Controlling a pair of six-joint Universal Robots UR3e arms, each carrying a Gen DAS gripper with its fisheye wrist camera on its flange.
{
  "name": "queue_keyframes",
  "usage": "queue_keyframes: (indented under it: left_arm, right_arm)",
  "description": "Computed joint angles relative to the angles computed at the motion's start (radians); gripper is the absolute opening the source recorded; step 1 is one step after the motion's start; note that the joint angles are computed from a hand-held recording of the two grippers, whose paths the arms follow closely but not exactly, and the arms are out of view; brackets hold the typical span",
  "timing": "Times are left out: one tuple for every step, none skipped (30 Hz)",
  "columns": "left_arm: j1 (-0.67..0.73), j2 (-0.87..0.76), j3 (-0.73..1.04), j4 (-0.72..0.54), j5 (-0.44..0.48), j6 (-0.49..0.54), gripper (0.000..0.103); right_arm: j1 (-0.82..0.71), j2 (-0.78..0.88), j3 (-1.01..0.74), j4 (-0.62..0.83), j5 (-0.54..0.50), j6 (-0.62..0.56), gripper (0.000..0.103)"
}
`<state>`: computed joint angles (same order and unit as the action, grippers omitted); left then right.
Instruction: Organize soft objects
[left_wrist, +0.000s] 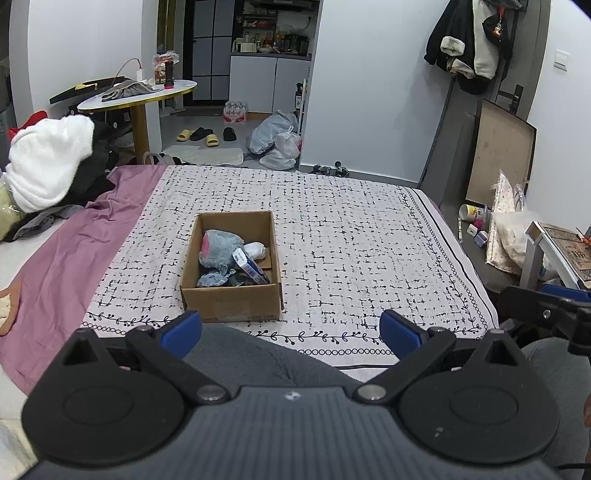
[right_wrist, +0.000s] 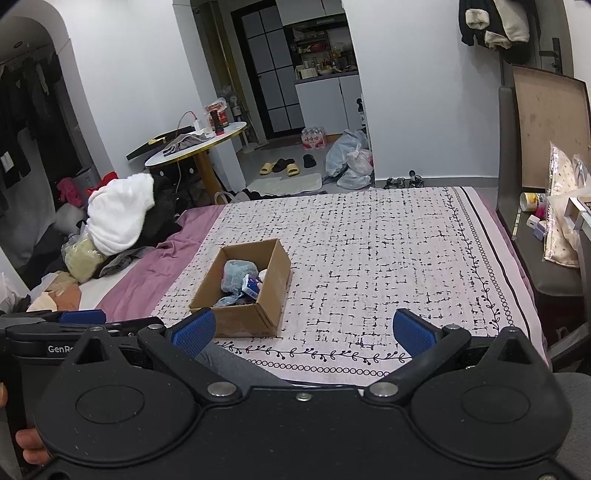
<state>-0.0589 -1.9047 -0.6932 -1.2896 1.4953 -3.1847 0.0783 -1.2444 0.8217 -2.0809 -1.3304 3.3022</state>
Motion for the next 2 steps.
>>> queue_keyframes:
  left_arm:
    - [-0.001, -0.009, 0.009, 0.0, 0.001, 0.001, 0.102]
    - [-0.003, -0.016, 0.015, 0.002, 0.004, 0.002, 0.102]
  right_arm:
    - [-0.003, 0.001, 0.005, -0.006, 0.0, 0.003, 0.103]
    - [-0.005, 0.004, 0.006, -0.009, 0.001, 0.005, 0.103]
